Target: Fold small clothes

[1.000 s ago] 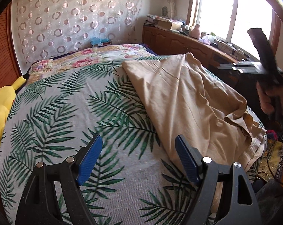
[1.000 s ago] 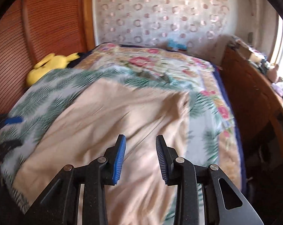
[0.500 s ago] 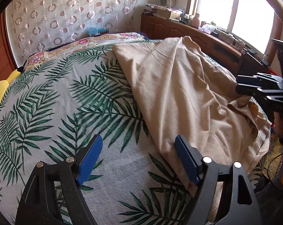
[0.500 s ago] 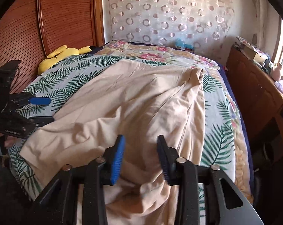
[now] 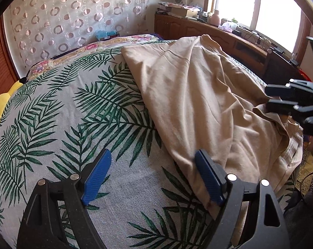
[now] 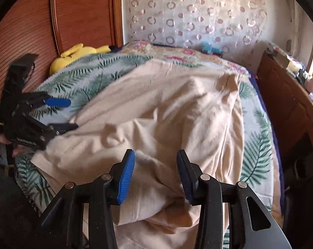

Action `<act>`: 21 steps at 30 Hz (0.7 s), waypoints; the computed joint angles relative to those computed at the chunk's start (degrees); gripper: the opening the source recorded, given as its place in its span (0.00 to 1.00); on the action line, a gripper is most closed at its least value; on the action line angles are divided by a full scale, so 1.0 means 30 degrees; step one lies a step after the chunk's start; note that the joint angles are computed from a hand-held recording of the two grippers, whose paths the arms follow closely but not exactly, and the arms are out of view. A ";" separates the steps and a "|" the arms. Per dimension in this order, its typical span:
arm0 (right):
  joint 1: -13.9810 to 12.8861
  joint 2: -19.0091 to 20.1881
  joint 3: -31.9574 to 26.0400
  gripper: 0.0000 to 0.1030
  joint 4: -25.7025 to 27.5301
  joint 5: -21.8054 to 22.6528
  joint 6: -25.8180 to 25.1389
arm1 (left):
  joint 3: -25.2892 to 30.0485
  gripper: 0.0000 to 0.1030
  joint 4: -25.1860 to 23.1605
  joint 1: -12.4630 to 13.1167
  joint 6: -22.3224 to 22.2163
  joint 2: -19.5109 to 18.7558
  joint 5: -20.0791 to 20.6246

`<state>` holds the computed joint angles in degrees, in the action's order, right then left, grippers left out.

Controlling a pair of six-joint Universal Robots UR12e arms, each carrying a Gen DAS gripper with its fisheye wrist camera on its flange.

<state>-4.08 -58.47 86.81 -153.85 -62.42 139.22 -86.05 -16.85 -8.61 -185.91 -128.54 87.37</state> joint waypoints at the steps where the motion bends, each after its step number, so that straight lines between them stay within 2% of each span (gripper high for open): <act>1: -0.0020 -0.0055 0.0002 0.42 -0.0026 0.0167 0.0026 | 0.0000 0.81 0.0000 0.0000 0.0000 0.0000 0.0000; 3: -0.0003 -0.0090 -0.0063 0.42 0.0266 0.0354 -0.0077 | -0.0009 0.81 0.0018 -0.0003 -0.0036 0.0002 -0.0040; 7: 0.0267 0.0166 -0.0428 0.41 0.1783 -0.0299 -0.0869 | 0.0003 0.81 0.0016 0.0010 -0.0038 -0.0001 -0.0067; 8: 0.0308 0.0255 -0.0512 0.36 0.2009 -0.0534 -0.0911 | -0.0008 0.81 0.0032 0.0008 -0.0065 0.0006 -0.0127; 10: 0.0248 0.0330 -0.0729 0.13 0.2955 -0.0495 -0.1056 | -0.0058 0.81 0.0141 0.0001 -0.0121 0.0029 -0.0322; 11: 0.0156 0.0286 -0.0719 0.09 0.3189 -0.0318 -0.0972 | -0.0093 0.81 0.0216 0.0046 -0.0140 0.0046 -0.0458; 17: -0.0564 -0.0861 0.0336 0.05 0.2999 -0.0796 -0.0478 | -0.0363 0.81 0.0996 0.0072 -0.0203 0.0191 -0.1601; 21: -0.1024 -0.1738 0.1147 0.05 0.3136 -0.1759 -0.0460 | -0.0484 0.81 0.1173 0.0036 0.0201 0.0325 -0.1874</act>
